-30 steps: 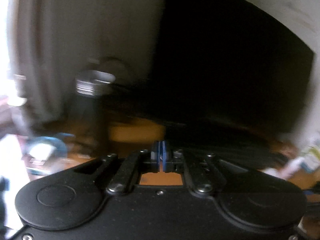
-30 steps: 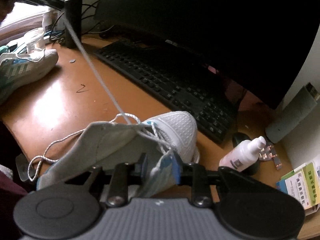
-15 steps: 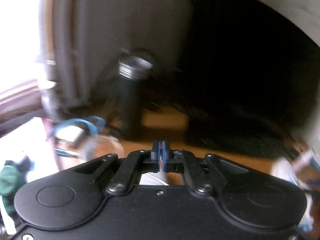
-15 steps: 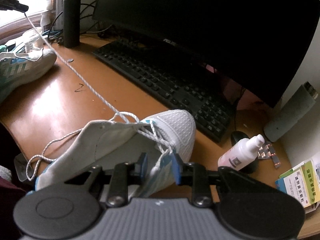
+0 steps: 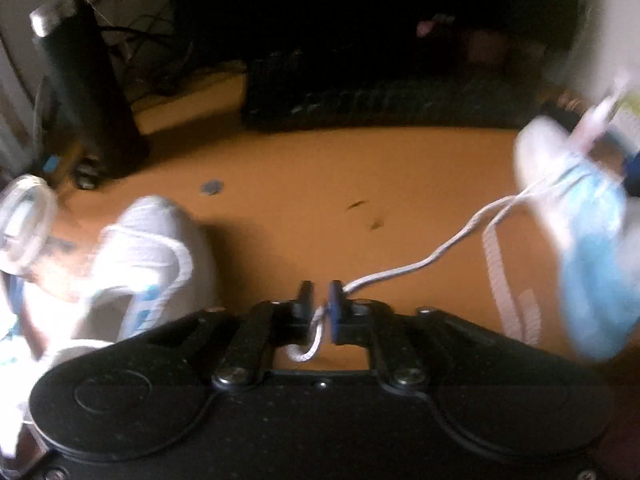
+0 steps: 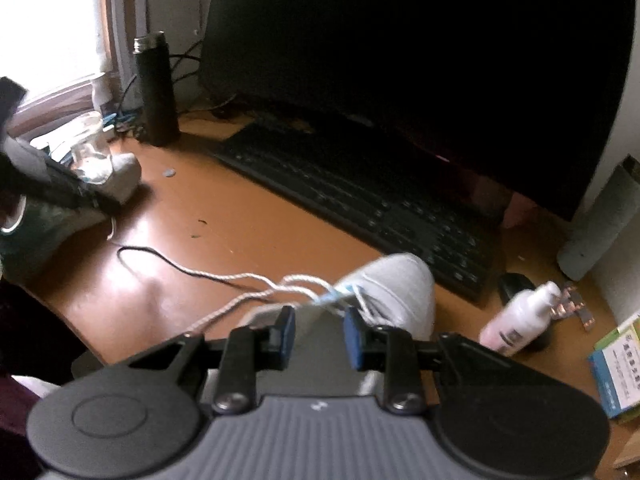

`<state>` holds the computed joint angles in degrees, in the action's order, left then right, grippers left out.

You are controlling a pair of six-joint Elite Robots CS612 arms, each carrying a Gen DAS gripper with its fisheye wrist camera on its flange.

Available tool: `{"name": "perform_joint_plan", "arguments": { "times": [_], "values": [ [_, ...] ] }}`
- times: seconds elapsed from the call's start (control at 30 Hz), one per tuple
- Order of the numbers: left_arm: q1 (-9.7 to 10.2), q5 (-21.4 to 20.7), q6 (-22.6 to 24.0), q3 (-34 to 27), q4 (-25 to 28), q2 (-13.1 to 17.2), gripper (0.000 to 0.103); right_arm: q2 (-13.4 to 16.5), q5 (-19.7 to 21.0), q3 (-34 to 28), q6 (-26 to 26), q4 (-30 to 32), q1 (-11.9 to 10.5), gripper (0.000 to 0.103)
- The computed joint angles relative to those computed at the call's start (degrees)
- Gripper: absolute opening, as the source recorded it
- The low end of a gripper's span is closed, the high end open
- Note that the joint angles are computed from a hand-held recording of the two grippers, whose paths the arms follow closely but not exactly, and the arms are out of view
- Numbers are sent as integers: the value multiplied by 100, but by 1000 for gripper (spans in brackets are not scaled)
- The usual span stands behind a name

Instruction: Lace up shoes with both hands

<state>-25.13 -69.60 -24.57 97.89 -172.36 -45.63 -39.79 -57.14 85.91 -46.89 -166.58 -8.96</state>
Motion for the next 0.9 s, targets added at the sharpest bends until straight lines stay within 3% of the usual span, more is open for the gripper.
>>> {"name": "perform_joint_plan", "arguments": {
  "times": [0.13, 0.2, 0.37, 0.53, 0.7, 0.9],
  "values": [
    [-78, 472, 96, 105, -212, -54, 36, -9, 54, -15, 95, 38, 29, 28],
    [-120, 503, 242, 111, -345, -73, 37, -9, 61, -28, 127, 71, 35, 28],
    [-82, -567, 458, -75, -641, 69, 37, -16, 105, -57, -10, 241, 68, 28],
    [-105, -1139, 514, -189, -627, 165, 37, 62, -335, -250, -1112, 596, 303, 28],
    [-82, -1439, 378, -112, -708, 165, 37, 203, -801, -493, -2115, 839, 545, 28],
    [6, -1723, 321, -3, -978, 156, 37, 384, -1509, -676, -2876, 752, 754, 28]
  ]
}}
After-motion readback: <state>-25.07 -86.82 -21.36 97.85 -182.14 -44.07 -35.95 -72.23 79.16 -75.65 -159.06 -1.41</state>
